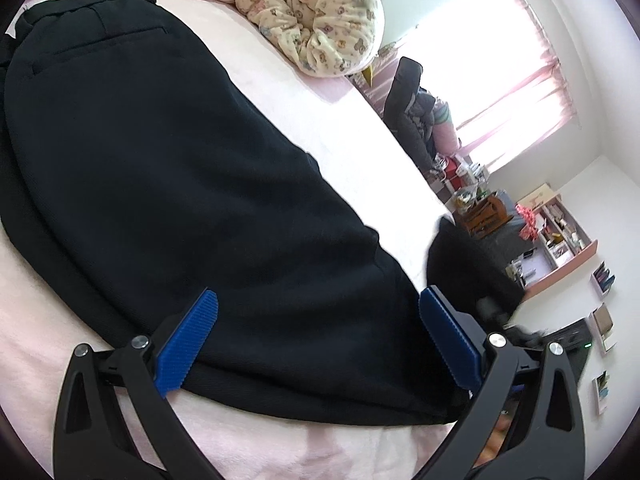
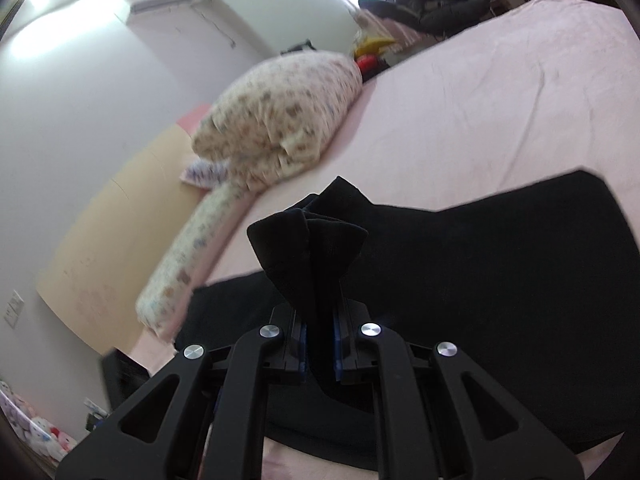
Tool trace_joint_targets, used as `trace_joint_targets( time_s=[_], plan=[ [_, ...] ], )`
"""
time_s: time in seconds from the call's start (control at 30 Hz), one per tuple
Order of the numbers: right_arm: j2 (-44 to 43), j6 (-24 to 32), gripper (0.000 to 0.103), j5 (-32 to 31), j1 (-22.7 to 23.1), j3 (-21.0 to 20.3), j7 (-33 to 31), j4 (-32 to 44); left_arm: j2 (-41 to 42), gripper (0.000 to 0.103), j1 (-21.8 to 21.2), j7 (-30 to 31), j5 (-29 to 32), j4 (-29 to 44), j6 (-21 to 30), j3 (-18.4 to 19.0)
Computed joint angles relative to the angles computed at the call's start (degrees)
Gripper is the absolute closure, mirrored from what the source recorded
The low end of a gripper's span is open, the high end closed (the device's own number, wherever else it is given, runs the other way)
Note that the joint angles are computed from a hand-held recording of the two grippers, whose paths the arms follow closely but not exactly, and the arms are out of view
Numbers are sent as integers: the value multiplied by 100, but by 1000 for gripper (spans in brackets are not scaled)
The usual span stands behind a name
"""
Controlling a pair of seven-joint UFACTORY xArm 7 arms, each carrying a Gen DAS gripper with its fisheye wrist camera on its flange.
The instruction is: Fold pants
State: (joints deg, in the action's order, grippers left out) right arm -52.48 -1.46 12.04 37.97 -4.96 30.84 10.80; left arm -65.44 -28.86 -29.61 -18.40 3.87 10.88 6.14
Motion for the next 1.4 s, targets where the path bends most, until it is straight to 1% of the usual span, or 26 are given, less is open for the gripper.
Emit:
trace_joint_targets(
  time_s=[0.1,0.3,0.33,0.37,0.4,0.47,0.5,0.57,0.6,0.67,0.73,0.77,0.83,0.87,0.9,0.93,1.0,1.03,1.07,1.1,1.2,1.27,1.33,1.37,1.4],
  plan=[
    [209,-83,93,13,47,32,61,-44,-89,2,58,-42,-4,-26,-57,-8],
    [603,-149,93,-176,-166,570,285,130,-179,2,89,-108,17,-69,-164,18],
    [739,-179,93,-223,-180,595,285,198,-178,2,100,-121,26,-68,-171,10],
    [862,-155,93,-270,-256,723,325,274,-173,2,108,-133,36,-65,-177,5],
    [1024,-68,93,-336,-395,910,369,387,-177,2,115,-146,42,-68,-179,3],
    [1277,307,92,-488,-722,1301,459,624,-167,2,115,-149,54,-65,-190,30],
    [1405,701,92,-618,-906,1521,471,801,-138,2,114,-130,63,-57,-211,61],
    [1608,1476,85,-881,-1100,1848,438,1098,-143,2,141,-136,68,-61,-211,70],
    [1597,1695,81,-996,-1161,1982,442,1150,-159,2,149,-123,68,-65,-204,105],
    [1536,1796,60,-1165,-1101,2086,316,1145,-259,2,186,-157,44,-107,-166,113],
    [1304,1813,54,-1160,-855,1992,136,1033,-347,2,238,-157,37,-138,-125,140],
    [1198,1802,54,-1094,-691,1889,35,969,-361,2,250,-157,32,-145,-130,148],
    [850,1524,54,-874,-249,1566,-265,715,-389,2,264,-150,20,-147,-142,178],
    [678,1358,54,-840,-226,1573,-291,606,-405,2,276,-153,17,-151,-146,177],
    [460,1040,54,-851,-344,1702,-240,452,-455,2,306,-185,15,-170,-119,134],
    [259,918,54,-952,-702,2022,-26,387,-470,2,344,-197,22,-169,-105,118],
    [0,1136,55,-1135,-1319,2503,361,433,-454,2,406,-220,44,-161,-104,75],
    [10,1335,55,-1234,-1505,2603,474,530,-446,2,416,-226,52,-158,-104,67],
    [71,1389,56,-1289,-1480,2549,487,564,-434,2,421,-225,58,-154,-105,74],
    [191,1331,56,-1334,-1332,2411,384,584,-423,2,421,-221,60,-151,-100,93],
    [538,1428,56,-1533,-1018,2324,45,727,-417,2,391,-229,22,-156,-100,163],
    [816,1425,56,-1592,-983,2392,-12,820,-414,2,377,-204,13,-152,-96,199],
    [1092,1491,57,-1664,-1107,2565,80,927,-420,2,405,-199,22,-152,-85,169],
    [1169,1603,66,-1694,-1162,2637,152,968,-424,2,419,-195,26,-149,-76,163],
    [1282,1694,69,-1745,-1231,2703,213,1024,-423,2,429,-188,26,-149,-75,170]
  ],
)
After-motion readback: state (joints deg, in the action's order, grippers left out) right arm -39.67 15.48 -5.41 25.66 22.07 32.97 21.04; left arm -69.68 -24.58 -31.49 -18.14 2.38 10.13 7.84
